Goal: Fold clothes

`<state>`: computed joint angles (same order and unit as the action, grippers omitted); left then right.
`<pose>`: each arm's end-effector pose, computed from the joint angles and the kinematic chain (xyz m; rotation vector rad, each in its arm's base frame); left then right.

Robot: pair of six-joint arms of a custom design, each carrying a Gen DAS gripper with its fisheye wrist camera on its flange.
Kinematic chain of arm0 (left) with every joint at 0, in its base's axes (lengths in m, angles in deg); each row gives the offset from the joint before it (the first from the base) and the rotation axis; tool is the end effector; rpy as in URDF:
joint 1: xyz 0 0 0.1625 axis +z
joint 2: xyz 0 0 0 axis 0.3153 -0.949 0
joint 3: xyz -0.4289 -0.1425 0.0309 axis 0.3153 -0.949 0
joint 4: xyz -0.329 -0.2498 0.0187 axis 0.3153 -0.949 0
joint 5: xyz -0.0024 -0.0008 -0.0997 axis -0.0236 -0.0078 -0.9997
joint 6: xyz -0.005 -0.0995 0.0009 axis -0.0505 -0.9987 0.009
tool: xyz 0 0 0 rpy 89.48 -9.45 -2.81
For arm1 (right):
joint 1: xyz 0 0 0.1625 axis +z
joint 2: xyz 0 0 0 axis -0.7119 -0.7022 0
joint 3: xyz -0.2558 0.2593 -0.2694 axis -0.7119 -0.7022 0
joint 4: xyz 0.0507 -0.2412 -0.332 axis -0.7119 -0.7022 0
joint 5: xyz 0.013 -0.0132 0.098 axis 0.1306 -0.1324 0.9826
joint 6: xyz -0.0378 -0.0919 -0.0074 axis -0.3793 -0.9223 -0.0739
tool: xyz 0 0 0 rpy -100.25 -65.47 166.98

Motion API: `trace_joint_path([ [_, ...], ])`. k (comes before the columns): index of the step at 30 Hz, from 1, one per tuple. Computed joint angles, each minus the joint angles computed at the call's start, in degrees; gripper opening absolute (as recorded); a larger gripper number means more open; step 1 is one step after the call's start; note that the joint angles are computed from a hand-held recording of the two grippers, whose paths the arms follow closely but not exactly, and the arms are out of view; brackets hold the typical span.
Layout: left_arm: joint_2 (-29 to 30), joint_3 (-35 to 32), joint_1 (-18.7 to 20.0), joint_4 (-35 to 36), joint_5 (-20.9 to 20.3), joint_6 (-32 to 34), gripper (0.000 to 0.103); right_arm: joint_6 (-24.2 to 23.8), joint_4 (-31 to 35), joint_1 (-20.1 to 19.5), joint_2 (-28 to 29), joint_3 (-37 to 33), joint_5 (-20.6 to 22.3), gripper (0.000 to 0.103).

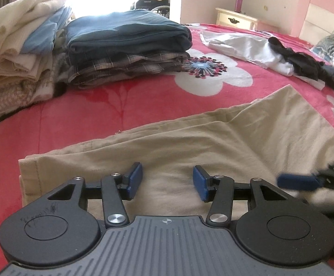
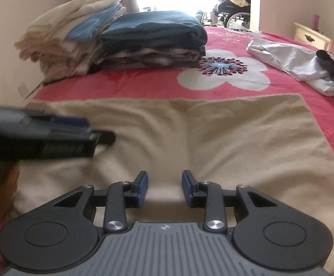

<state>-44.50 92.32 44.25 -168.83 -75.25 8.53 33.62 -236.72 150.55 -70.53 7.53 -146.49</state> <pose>-0.1535 -0.7138 0.2097 0.7584 2.3426 -0.7673 0.2611 -0.6619 0.0818 0.5234 -2.3598 0.8384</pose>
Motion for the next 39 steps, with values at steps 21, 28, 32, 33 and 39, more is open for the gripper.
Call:
trace_joint_path([
  [21, -9.6, 6.1, 0.0, -1.0, 2.9, -13.9, 0.057, -1.6, -6.1, 2.6, -6.4, 12.4, -1.0, 0.044],
  [28, -14.5, 7.9, 1.6, 4.1, 3.1, -22.6, 0.058, -4.6, -8.1, 2.9, -7.5, 13.8, 3.1, 0.045],
  [32, -16.0, 8.2, 3.0, 6.8, 1.9, -26.7, 0.058, -10.3, -11.0, 3.4, -7.4, 14.1, 7.4, 0.047],
  [33, -16.3, 8.3, 3.2, 7.8, 2.5, -27.9, 0.058, -12.6, -11.2, 3.5, -7.3, 13.9, 8.7, 0.047],
  [39, -18.8, 9.5, 5.0, 11.7, 1.3, -33.2, 0.058, -23.2, -7.4, 3.2, -6.5, 11.1, 18.0, 0.062],
])
